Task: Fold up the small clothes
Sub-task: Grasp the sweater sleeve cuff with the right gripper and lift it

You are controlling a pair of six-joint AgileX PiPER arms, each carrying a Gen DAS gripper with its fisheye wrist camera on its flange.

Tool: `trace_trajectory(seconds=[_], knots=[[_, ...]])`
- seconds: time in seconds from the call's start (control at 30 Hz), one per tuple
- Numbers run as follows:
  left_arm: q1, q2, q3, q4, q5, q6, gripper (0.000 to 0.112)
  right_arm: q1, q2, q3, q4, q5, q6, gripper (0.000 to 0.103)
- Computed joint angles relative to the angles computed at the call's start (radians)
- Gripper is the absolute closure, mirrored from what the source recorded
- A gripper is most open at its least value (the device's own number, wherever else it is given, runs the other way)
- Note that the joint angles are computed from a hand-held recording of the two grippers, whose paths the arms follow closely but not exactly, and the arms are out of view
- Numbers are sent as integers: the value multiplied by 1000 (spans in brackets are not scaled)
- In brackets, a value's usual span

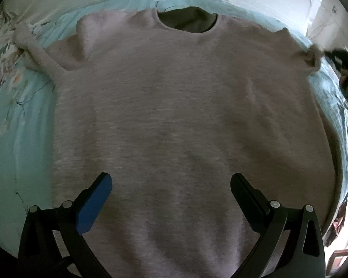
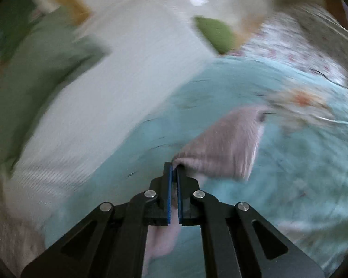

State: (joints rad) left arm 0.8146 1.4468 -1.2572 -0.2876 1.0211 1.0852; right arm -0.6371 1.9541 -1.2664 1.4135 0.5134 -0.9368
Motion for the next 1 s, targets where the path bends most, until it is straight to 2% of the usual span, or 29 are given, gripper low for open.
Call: trace_trajectory(seconds=[0.2,0.37,0.5,0.67,0.83,0.93,1.0], knots=[[49,-9,0,-77,34,69,10,200,-128,42,49,91,-68,100],[110,7,-17,-132,63,113,10,443,-98,-28,81,126,-33,100],[179,32,-43,-171,91,140,10,667,-8,-125,92,112,12,100],[223,98,-100,-200,100,132,10,879,193,-349,21,115,167,100],[246,155,-125,-218,103,130,10,989,364,-566,-168,159,372,100],[235,194,-133,-227,101,125,10,1018,429,-647,-239,208,444,96],[227,210,-129,-233,88,127,10,1021,437,-648,-269,218,471,96]])
